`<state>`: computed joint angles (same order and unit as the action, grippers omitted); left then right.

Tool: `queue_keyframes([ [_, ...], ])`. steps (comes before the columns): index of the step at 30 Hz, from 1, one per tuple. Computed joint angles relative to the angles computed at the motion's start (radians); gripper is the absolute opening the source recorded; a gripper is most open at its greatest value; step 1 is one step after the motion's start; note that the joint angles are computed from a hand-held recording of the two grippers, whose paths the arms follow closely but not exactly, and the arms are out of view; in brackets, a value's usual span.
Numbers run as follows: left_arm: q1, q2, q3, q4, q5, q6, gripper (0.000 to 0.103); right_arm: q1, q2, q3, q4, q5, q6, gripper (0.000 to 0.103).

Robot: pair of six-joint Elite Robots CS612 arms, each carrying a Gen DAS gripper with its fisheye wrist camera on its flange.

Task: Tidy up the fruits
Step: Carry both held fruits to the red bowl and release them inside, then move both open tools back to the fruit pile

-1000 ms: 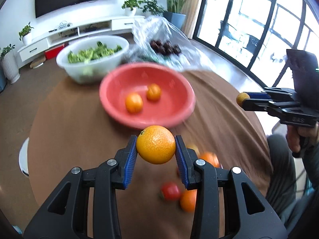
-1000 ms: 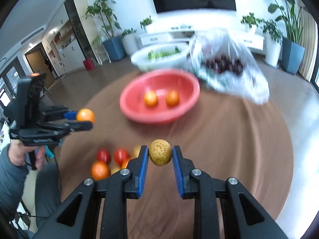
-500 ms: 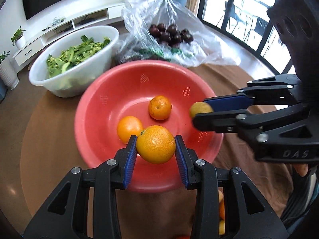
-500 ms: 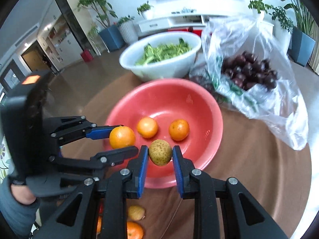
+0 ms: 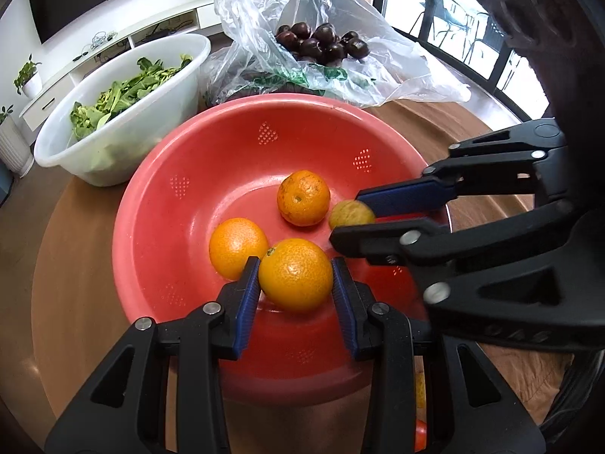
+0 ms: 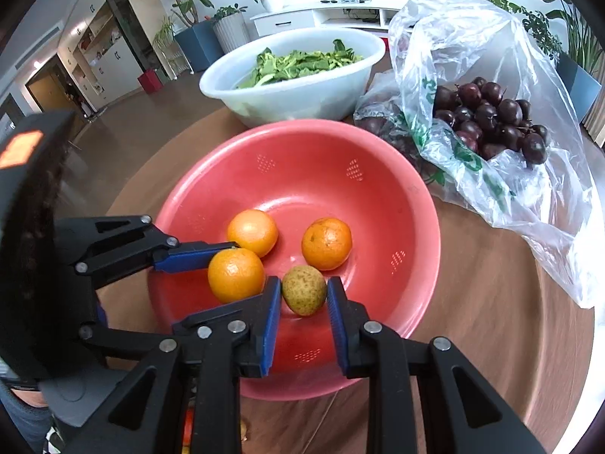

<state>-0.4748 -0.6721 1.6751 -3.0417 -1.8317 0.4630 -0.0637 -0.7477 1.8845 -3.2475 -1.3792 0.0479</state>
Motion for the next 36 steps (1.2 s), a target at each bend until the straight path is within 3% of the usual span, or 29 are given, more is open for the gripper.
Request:
queue_keyframes([
  [8, -0.007, 0.000, 0.006, -0.024, 0.021, 0.011, 0.037, 0.007, 0.003, -0.006, 0.001, -0.029, -0.015, 0.027],
  [12, -0.009, 0.003, 0.010, -0.056, 0.057, -0.015, 0.057, 0.012, 0.003, -0.013, 0.012, -0.047, -0.021, 0.030],
  [14, -0.004, 0.002, 0.008, -0.047, 0.042, -0.020, 0.057, 0.012, 0.001, -0.010, 0.006, -0.053, -0.022, 0.037],
  [17, -0.004, -0.005, 0.018, -0.058, 0.048, -0.015, 0.057, 0.009, -0.002, -0.002, -0.001, -0.048, -0.024, 0.040],
  [19, -0.005, -0.013, 0.031, -0.065, 0.047, -0.005, 0.062, 0.007, -0.008, 0.008, -0.012, -0.043, -0.023, 0.041],
  [20, -0.006, -0.018, 0.039, -0.076, 0.049, -0.003, 0.069, 0.007, -0.012, 0.015, -0.019, -0.041, -0.022, 0.043],
  [23, -0.002, -0.037, 0.073, -0.128, 0.045, -0.010, 0.076, 0.000, -0.030, 0.052, -0.072, -0.025, -0.005, 0.055],
  [26, 0.011, -0.060, 0.112, -0.187, 0.018, -0.039, 0.093, -0.009, -0.053, 0.101, -0.141, -0.006, 0.019, 0.071],
  [32, 0.056, -0.105, 0.200, -0.286, -0.055, -0.130, 0.100, -0.036, -0.091, 0.227, -0.307, 0.070, 0.067, 0.080],
  [36, 0.089, -0.127, 0.273, -0.370, -0.109, -0.208, 0.100, -0.038, -0.094, 0.304, -0.416, 0.098, 0.086, 0.080],
])
